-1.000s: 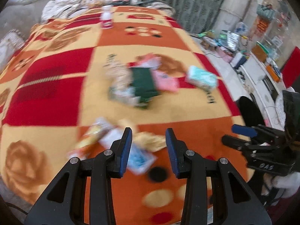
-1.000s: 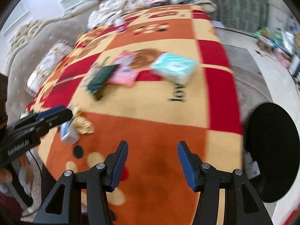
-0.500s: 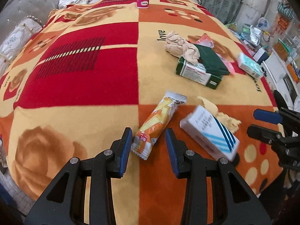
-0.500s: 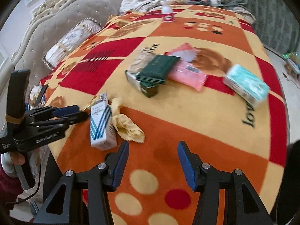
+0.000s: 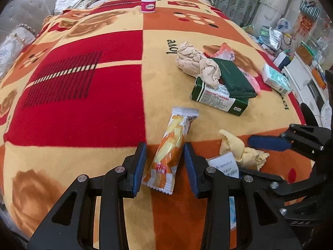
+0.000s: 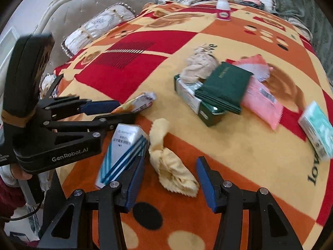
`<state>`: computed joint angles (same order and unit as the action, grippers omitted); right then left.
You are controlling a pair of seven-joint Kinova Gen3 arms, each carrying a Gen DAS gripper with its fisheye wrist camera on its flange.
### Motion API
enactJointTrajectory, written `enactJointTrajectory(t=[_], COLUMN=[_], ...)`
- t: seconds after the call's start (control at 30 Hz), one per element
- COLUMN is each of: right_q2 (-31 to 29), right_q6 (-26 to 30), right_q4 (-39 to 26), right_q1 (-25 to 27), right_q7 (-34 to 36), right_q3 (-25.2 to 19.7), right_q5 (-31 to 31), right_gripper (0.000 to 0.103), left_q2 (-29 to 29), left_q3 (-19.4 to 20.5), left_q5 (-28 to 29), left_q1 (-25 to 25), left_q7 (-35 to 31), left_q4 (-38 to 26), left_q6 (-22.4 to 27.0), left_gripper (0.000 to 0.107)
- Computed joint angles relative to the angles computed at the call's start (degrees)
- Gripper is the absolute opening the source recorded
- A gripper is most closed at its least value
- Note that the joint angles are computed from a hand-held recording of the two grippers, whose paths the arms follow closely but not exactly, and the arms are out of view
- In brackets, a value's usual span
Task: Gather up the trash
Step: 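Grasp the orange snack wrapper with the left gripper while the right grasps yellow crumpled paper, then carry the wrapper and yellow paper in both grippers over the black bin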
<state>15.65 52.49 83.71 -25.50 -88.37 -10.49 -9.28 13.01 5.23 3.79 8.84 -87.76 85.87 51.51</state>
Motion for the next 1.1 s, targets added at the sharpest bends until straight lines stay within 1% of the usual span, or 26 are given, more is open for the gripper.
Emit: enactJointTrajectory(t=[0.03, 0.07, 0.1, 0.13, 0.17, 0.23, 0.37, 0.5, 0.8, 1.1], right_q2=[0.1, 0.2, 0.1, -0.1, -0.5, -1.3, -5.6, -8.5, -14.9, -20.4], right_q6=[-0.6, -0.8, -0.9, -1.1, -1.4, -2.0, -4.2, -4.2, -5.2, -4.9], right_q4=[0.0, -0.1, 0.0, 0.1, 0.5, 1.4, 5.3, 7.3, 11.8, 16.4], right_q1=[-0.9, -1.7, -2.1, -3.3, -3.3, -1.6, 1.3, 2.5, 5.8, 10.7], right_q7=[-0.6, -1.5, -2.7, -3.5, -3.8, -2.9, -2.9, -4.4, -7.1, -7.4], right_q3=[0.2, 0.4, 0.2, 1.0, 1.2, 0.6, 1.0, 1.7, 2.8, 5.3], right_q5=[1.3, 2.6, 4.2, 5.3, 5.5, 3.8, 1.3, 2.2, 3.6, 3.9], right_gripper=[0.046, 0.038, 0.034, 0.027, 0.023, 0.022, 0.022, 0.022, 0.022, 0.022], left_q2=[0.0, -0.1, -0.1, -0.2, -0.3, -0.8, -2.4, -3.1, -2.3, 1.9], left_q3=[0.1, 0.2, 0.3, 0.3, 0.3, 0.3, 0.5, 1.2, 3.2, 5.0], left_q5=[0.2, 0.5, 1.0, 1.7, 2.5, 4.0, 4.5, 3.8, 0.3, -1.6], left_q1=[-0.1, -0.2, -0.4, -0.7, -1.0, -1.7, -1.2, 0.5, 6.7, 13.3], left_q7=[-0.4, -0.9, -1.2, -1.4, -1.5, -1.7, -1.2, -0.1, 3.8, 5.9], left_q4=[0.1, 0.2, 0.2, 0.1, 0.0, 0.0, -0.3, -1.8, -5.8, -11.5], left_q6=[-0.2, -0.4, -0.2, 0.2, 0.4, 0.5, 0.0, 0.2, 0.6, 2.1], left_gripper=[0.034, 0.03, 0.021, 0.019, 0.017, 0.016, 0.015, 0.015, 0.015, 0.015])
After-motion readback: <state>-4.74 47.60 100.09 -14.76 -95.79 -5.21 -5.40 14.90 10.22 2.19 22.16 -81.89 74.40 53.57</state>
